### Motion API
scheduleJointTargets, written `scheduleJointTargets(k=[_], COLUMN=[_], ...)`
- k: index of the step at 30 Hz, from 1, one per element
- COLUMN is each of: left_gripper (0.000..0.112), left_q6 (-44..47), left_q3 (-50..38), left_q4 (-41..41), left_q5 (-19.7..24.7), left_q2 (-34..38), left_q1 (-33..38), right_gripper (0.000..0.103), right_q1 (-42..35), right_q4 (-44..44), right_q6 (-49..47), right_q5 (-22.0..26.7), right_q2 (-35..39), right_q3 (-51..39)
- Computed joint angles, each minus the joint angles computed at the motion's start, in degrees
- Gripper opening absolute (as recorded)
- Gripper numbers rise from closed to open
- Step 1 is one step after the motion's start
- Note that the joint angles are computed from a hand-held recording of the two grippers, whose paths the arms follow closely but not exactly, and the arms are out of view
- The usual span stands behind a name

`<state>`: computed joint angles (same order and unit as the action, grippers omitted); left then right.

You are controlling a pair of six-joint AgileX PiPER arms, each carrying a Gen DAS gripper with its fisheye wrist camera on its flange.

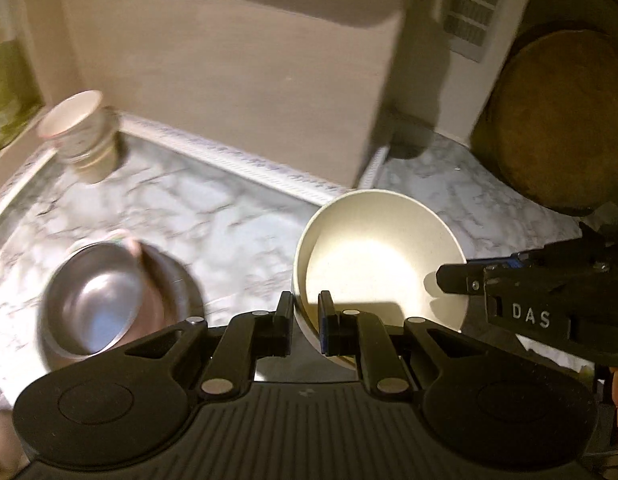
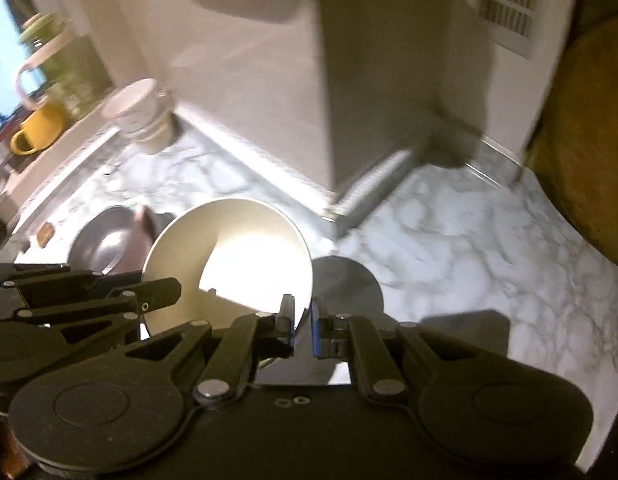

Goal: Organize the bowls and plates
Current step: 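Lift the cream bowl with both tools and carry it toward the steel pot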

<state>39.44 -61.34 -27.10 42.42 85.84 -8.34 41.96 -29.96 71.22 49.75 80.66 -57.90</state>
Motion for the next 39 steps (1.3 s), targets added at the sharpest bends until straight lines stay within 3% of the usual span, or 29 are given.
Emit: scheduleJointTargets(k=[10,18,28,39], left_gripper=[0.012,0.012,0.012,0.012], left_q6=[7.4,6.1,1.6,-0.7], left_q3=[-4.7,-13.5,-26.0,-34.6], left_q4=[-2.5,-0.2,4.6,9.9], left_q5=[5.2,6.9,9.5,12.7], left_q2=[1.2,8.1,19.4,28.7], left_q1=[15.3,21.9,23.7,21.4], right_gripper=[0.008,0.008,0.009,0.010], right_q1=[4.1,3.8,1.2,-1.3], right_q4=[1.1,6.0,13.5,19.4], right_q6=[-6.8,-15.7,-25.7,-31.9], right_q5=[2.1,3.4,9.2,16.7], right_q2=[13.9,27.2,42.1,52.1], right_q3=[-18.8,-36.5,-57.8,-71.0])
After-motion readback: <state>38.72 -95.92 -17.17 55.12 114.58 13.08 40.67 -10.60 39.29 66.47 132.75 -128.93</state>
